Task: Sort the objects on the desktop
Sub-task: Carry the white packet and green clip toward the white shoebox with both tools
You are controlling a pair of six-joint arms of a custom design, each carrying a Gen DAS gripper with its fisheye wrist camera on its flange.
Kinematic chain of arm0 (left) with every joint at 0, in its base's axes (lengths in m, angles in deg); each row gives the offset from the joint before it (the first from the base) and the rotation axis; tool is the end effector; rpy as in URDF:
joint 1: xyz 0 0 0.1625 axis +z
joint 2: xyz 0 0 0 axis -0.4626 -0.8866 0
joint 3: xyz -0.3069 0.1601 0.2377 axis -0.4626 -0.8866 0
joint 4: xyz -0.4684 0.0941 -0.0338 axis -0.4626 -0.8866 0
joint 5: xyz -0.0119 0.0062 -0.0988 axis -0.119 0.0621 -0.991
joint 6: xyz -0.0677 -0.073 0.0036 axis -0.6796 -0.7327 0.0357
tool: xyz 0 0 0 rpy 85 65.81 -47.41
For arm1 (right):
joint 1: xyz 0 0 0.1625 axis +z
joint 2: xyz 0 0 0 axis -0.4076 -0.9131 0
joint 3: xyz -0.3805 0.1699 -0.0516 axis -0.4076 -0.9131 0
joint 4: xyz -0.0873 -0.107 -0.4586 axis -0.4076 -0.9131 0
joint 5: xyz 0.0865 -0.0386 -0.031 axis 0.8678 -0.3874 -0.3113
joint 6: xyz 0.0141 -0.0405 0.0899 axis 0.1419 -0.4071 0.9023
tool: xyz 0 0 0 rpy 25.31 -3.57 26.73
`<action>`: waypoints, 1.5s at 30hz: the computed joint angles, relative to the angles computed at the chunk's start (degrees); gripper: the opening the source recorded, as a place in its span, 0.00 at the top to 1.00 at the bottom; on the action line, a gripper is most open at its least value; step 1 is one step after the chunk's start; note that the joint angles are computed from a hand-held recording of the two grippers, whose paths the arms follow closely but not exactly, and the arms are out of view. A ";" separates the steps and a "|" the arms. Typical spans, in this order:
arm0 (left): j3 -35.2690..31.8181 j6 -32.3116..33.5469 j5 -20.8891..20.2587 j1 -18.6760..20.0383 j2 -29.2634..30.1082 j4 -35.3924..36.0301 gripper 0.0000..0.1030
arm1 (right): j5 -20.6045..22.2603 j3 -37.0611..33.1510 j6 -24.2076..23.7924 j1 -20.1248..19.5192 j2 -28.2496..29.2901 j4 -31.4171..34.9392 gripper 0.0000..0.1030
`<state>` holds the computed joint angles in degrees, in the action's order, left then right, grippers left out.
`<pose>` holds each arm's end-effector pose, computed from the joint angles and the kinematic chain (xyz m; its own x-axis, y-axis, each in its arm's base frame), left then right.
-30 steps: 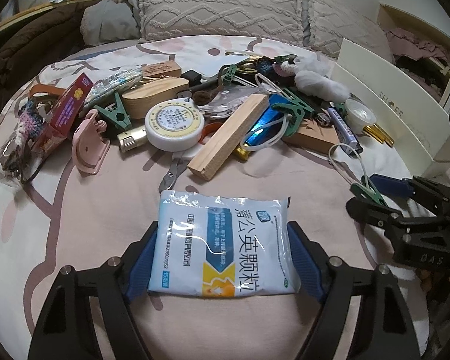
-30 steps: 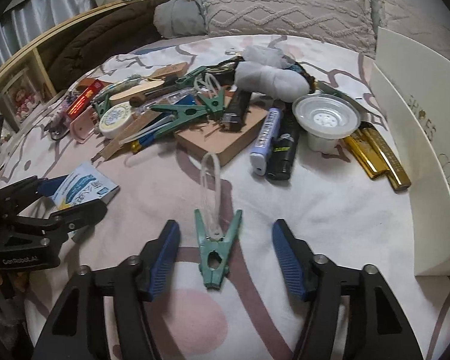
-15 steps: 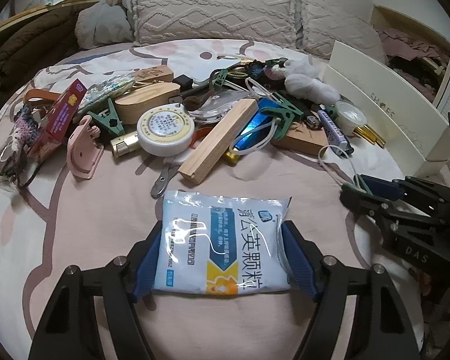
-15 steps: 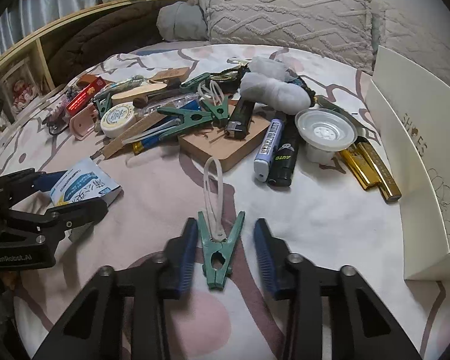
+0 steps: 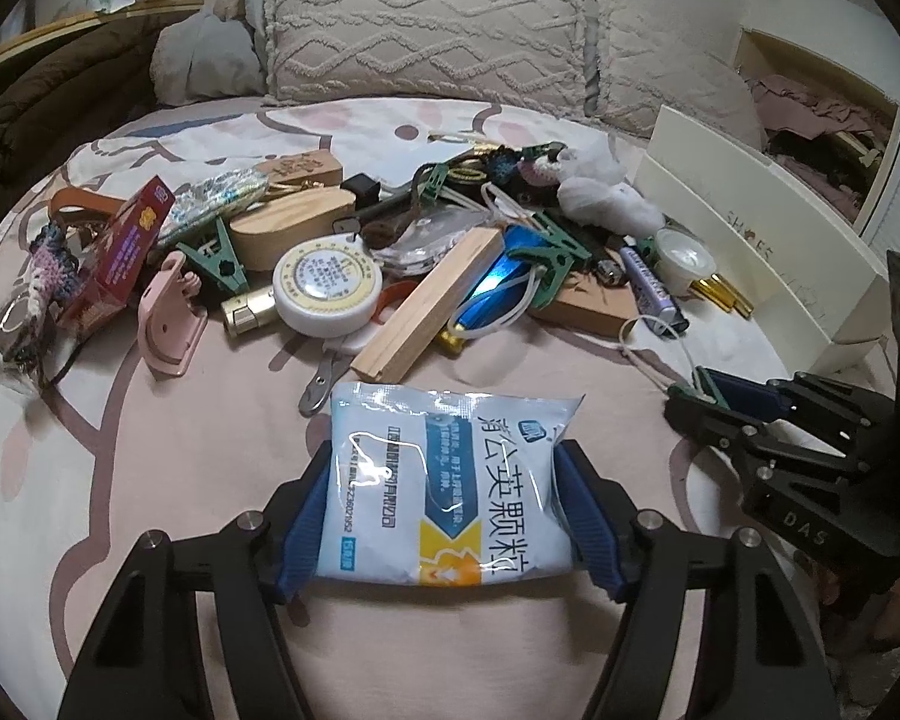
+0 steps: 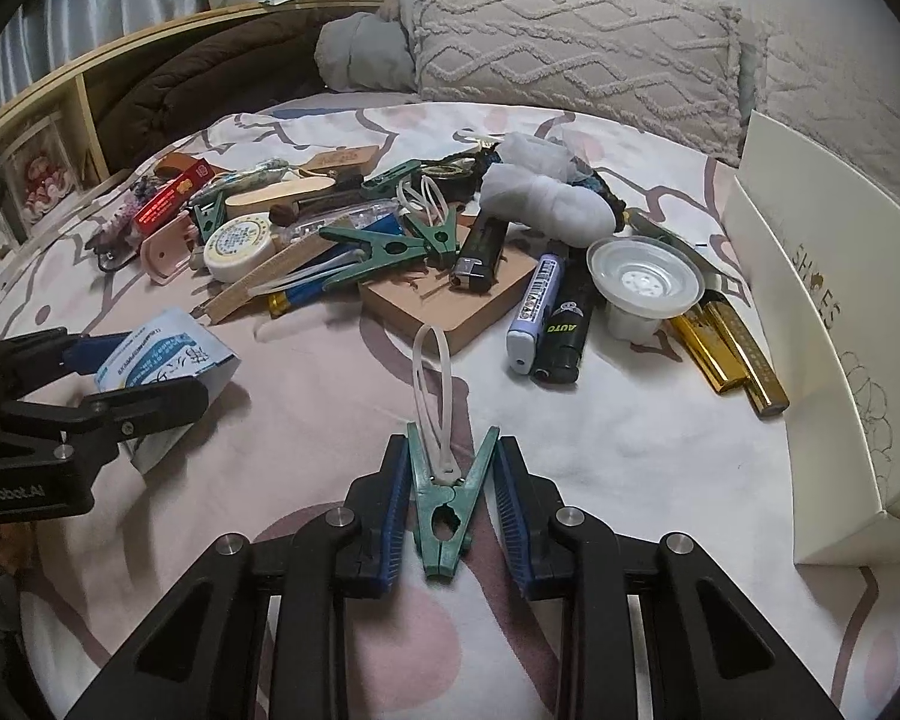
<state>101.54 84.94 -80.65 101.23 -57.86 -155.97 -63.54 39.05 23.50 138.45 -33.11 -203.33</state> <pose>0.0491 -0.4550 0.2123 -0.7240 0.4191 -0.5479 0.6328 0.7197 -0.2857 0.2582 -0.4182 -0.1122 -0.7243 -0.0705 0.6859 -0.4972 0.7426 -0.4487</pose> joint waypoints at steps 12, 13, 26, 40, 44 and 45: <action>-0.04 -0.27 -0.22 -0.16 -0.39 -0.16 0.32 | -0.53 -0.38 -1.22 0.70 0.36 -1.06 0.72; -0.09 -0.35 -0.28 -0.16 -0.44 -0.29 0.32 | -0.54 -0.38 -1.31 0.79 0.31 -1.16 0.72; 0.02 0.33 -0.91 -1.16 -1.07 -1.89 0.32 | -0.05 0.29 -1.37 1.84 -0.65 -4.87 0.72; 0.50 1.28 -1.84 -2.08 -2.39 -5.33 0.32 | -2.56 -0.16 -4.77 4.16 -0.73 -9.56 0.72; 0.97 1.95 -2.08 -2.91 -3.22 -6.52 0.32 | -2.90 -0.21 -5.71 4.62 -0.92 -10.54 0.72; 0.93 1.95 -2.15 -3.09 -3.22 -6.62 0.32 | -3.07 -0.20 -6.00 4.82 -1.00 -10.79 0.72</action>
